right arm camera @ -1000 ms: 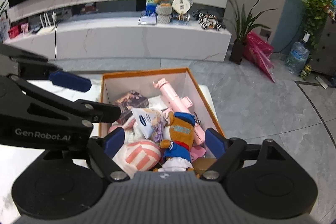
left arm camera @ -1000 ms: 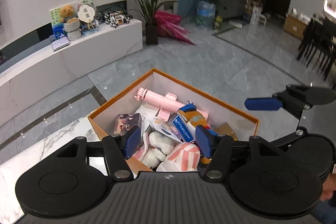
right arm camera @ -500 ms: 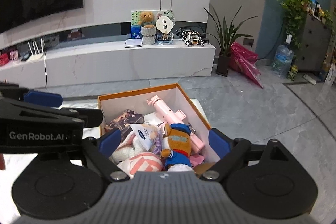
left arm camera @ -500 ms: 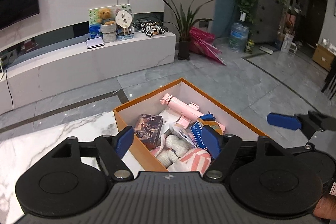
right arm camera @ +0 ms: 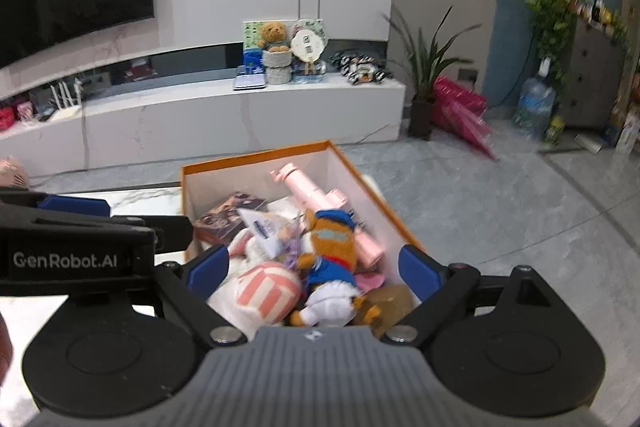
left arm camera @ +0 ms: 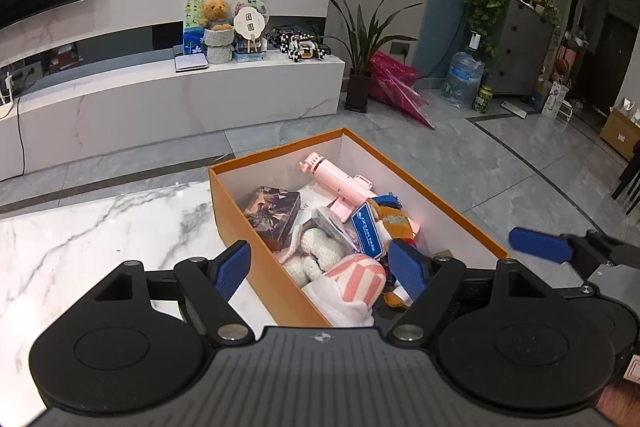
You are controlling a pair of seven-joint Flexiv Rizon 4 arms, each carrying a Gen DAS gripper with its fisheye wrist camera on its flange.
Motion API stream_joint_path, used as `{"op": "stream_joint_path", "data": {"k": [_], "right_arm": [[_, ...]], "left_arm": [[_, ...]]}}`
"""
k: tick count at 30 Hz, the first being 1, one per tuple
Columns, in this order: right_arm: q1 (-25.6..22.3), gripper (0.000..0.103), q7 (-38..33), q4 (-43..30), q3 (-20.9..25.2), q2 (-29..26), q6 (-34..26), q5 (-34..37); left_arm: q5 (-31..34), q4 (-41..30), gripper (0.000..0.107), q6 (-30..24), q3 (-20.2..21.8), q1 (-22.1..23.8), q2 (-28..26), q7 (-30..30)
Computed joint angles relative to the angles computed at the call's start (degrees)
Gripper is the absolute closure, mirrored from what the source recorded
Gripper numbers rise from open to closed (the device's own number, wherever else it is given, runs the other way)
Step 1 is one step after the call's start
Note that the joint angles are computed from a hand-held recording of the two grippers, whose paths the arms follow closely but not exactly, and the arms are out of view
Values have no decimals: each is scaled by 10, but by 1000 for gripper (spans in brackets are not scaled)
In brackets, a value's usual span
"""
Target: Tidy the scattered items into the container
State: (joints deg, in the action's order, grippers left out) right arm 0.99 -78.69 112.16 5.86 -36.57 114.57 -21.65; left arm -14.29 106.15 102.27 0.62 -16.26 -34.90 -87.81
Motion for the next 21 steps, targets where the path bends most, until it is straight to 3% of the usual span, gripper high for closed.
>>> {"op": "stream_joint_path", "data": {"k": [2,4,10,13,18,21], "right_arm": [[-27,10,7,2,23,-3,-1,-21],[-24,10,2,9,16,-1,7,-22],[-11,7,-11,16,-3,1,4,-11],[-20,7,-9,16,3,2,-3,-15],[-15,7,-16,20,-2,5,-1,-4],[-20,7,-15,20,3,5,-2,-6]], "left_arm": [[3,7,18,9,-11,6,1,-3],[3,13,18,23,-17,8,-1,-9],[-48,3,17,6,85,-96,-13,-28],[-51,2,16,-15,83,-95,-8,-32],[-50,-3,15,-16,134,-140,-14,-54],[-44,-2,15,-14,126,-135,-11,-56]]}}
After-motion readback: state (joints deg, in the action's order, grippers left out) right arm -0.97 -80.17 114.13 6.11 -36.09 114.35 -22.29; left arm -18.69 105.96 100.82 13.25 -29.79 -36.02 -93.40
